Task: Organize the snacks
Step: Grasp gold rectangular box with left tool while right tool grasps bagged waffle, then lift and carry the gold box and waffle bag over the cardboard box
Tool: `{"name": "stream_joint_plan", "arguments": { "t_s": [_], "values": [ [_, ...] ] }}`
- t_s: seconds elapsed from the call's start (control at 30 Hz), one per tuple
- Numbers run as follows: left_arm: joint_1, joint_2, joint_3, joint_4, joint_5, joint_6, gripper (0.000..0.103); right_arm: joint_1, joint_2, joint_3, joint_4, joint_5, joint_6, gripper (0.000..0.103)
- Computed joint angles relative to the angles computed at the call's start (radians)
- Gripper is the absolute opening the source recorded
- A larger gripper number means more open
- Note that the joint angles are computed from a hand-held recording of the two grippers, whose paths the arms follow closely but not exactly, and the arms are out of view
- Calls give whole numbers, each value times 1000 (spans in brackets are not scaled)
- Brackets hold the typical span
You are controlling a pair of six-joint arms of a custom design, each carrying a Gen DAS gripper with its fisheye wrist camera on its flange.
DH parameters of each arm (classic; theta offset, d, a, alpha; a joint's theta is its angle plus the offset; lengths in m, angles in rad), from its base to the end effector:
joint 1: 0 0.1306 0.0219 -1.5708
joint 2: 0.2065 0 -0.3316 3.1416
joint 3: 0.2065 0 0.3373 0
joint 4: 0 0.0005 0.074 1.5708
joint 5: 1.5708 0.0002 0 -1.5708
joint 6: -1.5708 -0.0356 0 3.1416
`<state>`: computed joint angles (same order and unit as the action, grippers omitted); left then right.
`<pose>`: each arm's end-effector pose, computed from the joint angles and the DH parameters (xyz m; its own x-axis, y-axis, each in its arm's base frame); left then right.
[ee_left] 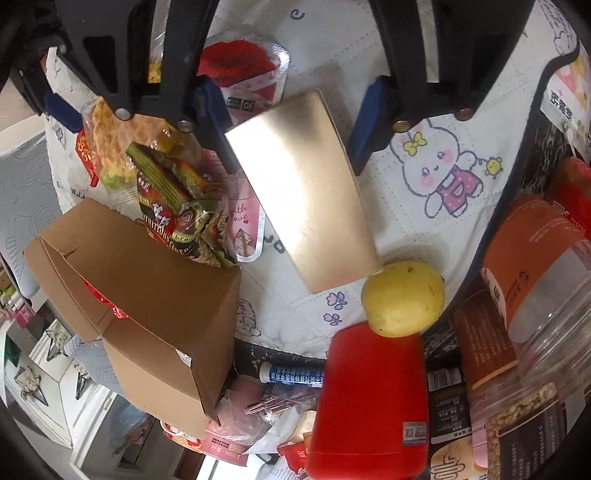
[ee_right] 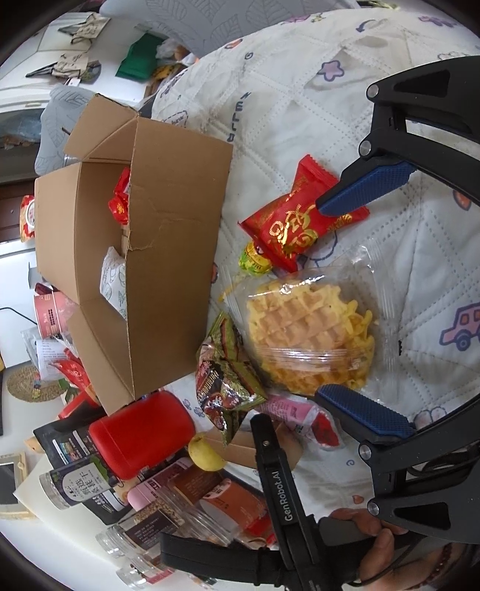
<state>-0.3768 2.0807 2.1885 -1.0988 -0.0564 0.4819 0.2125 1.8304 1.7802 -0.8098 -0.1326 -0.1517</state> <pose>0.5909 -0.2322 0.3252 -0.8463 -0.1628 -0.5073 -0.0604 0.9754 -0.2121 0.5650 0.1262 0.3269 -0.7766 -0.0143 -0.6298 -0.1780 0.9640 0.1976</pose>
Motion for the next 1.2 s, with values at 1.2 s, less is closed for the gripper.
{"name": "stream_joint_plan", "arguments": {
  "t_s": [1.2],
  "values": [
    [-27, -125, -185, -44, -45, -198, 48, 97, 214, 268, -150, 191, 103, 97]
  ]
}}
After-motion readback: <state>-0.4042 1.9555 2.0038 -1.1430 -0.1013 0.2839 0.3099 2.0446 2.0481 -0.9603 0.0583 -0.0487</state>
